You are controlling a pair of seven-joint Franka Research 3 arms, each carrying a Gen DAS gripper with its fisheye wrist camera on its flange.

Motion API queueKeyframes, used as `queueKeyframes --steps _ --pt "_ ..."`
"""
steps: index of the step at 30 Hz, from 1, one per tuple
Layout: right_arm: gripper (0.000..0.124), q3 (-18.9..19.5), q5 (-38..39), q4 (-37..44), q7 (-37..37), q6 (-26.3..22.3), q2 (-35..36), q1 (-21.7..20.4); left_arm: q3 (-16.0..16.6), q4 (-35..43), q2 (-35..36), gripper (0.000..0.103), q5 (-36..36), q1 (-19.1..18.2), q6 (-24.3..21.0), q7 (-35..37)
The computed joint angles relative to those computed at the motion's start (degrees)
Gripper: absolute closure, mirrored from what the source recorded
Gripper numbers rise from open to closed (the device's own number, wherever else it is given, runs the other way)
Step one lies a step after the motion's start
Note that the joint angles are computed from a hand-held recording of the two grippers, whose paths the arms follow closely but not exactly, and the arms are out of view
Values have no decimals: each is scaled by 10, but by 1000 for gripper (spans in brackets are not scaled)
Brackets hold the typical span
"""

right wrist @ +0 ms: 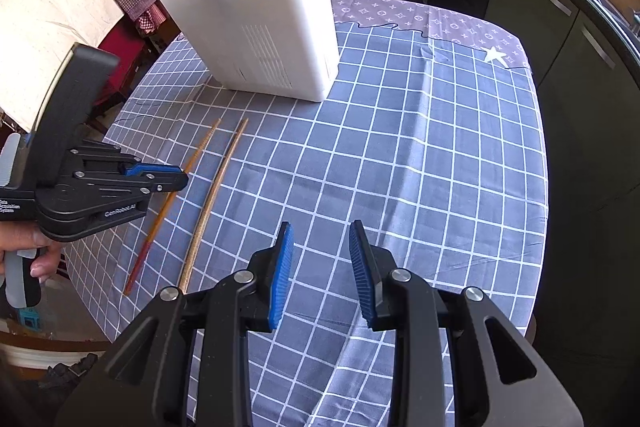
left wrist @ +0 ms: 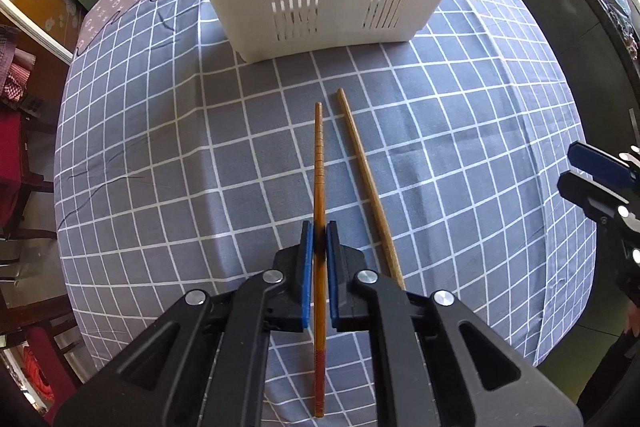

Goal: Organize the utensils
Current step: 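Grasp the last wooden chopstick with the right tool while the left tool holds its chopstick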

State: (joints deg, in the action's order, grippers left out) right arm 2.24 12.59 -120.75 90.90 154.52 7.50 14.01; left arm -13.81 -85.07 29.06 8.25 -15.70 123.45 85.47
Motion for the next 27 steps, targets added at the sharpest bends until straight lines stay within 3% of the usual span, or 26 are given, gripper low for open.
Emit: queueKeyframes --steps 8,14,17,27 --pt "95 2 -21 49 29 -47 40 13 -15 -112 -105 97 -52 37 106 51" --pt "96 8 -30 130 45 -98 102 36 -15 -186 -173 97 -124 72 181 136" --pt "102 9 -31 177 57 -126 134 47 -13 -202 -188 97 -154 78 195 166" --pt "102 -7 -73 302 117 -206 217 83 -5 -222 -205 97 -216 81 203 226"
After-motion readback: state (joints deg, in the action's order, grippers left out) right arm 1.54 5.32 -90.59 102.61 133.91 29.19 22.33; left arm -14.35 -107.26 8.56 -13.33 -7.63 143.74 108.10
